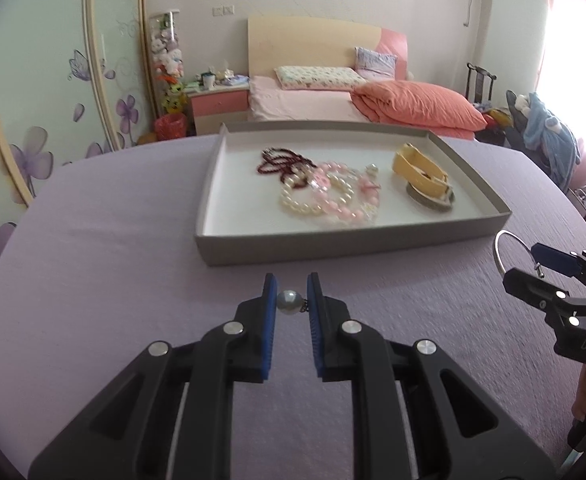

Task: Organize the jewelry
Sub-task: 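Carry the silver bangle and pearl stud over the tray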

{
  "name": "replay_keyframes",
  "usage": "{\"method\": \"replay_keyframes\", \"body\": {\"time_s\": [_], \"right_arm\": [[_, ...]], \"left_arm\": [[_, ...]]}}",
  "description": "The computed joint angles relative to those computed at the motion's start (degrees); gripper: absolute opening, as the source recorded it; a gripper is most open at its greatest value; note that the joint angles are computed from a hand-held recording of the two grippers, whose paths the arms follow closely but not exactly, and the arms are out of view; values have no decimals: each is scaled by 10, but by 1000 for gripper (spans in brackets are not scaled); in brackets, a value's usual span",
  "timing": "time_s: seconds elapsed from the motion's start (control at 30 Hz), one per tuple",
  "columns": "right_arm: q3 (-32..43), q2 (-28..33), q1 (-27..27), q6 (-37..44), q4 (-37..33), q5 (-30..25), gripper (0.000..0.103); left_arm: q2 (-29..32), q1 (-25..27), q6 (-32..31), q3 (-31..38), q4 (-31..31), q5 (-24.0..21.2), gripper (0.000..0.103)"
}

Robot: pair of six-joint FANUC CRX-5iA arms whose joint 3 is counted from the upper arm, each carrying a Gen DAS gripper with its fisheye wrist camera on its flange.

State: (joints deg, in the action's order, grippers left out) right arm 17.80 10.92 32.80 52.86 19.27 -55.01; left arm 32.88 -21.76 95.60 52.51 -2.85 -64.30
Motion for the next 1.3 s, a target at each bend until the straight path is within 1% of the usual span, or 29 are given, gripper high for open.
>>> {"method": "replay_keyframes", "body": {"time_s": [0.2, 0.73, 0.87, 0.97, 1.1, 1.23, 1.3], "right_arm": [[9, 6, 1, -6, 16, 5, 75], [33, 25, -3, -4, 26, 3, 75], [60, 47, -8, -6, 49, 3, 75], [99, 75, -17, -2, 58, -3, 75], [157, 119, -33, -1, 54, -8, 75], [231, 177, -46, 5, 43, -25, 75], [261, 200, -50, 10, 39, -34, 75]], "left_arm": [[0, 0, 5, 8, -14, 6, 16], [6, 3, -2, 15, -3, 6, 16], [17, 4, -1, 36, -3, 1, 16], [26, 7, -5, 52, 3, 2, 16], [56, 9, -10, 107, 6, -13, 16], [103, 11, -12, 189, 11, -45, 16], [140, 11, -13, 255, 13, -73, 16]]}}
